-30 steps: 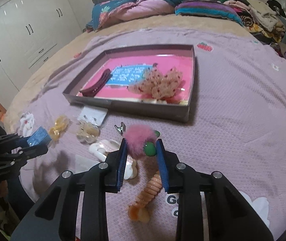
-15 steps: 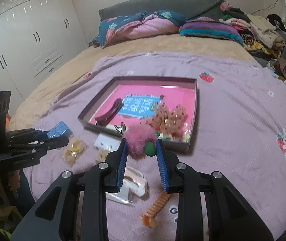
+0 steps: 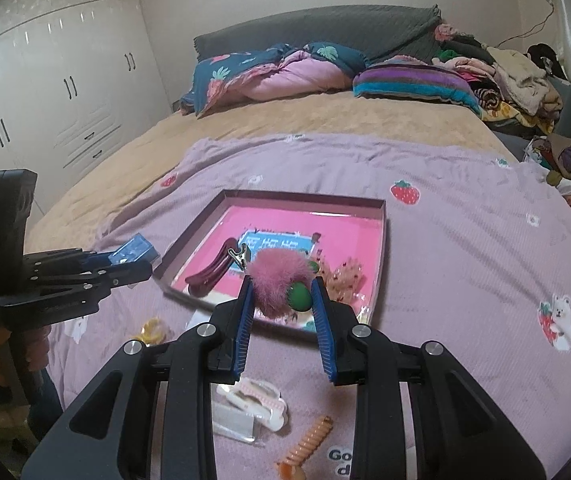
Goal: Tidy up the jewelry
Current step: 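Carry the blue box into the tray with left tool while right tool places the pom-pom clip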
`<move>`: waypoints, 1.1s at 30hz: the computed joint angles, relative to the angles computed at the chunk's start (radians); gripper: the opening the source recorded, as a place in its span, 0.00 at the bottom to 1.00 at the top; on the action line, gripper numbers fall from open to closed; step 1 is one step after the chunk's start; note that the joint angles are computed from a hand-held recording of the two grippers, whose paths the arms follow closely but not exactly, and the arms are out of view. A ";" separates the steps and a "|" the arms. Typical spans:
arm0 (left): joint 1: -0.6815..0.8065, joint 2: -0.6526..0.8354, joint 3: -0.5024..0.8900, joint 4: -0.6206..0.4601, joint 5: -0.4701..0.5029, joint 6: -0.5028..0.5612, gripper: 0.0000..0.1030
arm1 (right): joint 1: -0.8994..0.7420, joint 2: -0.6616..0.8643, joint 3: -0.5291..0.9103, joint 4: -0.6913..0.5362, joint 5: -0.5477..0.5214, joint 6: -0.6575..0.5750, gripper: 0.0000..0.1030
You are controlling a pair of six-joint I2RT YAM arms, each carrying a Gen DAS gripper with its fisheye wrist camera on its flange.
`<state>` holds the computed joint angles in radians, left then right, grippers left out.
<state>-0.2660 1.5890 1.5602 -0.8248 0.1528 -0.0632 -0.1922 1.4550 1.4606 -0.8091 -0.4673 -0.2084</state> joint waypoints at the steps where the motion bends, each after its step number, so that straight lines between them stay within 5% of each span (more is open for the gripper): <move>1: 0.002 0.008 0.011 -0.003 0.003 0.002 0.27 | 0.001 0.006 0.010 0.002 0.004 0.004 0.27; 21: -0.002 0.271 0.317 -0.059 0.031 0.014 0.27 | -0.002 0.184 0.184 0.032 0.056 0.069 0.27; 33: -0.011 0.434 0.402 -0.074 0.043 0.016 0.27 | 0.013 0.296 0.152 0.080 0.121 0.070 0.27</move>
<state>-0.2766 2.0230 1.9618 -0.8984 0.1954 -0.0475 -0.1787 1.7508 1.6130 -0.7288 -0.3463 -0.1385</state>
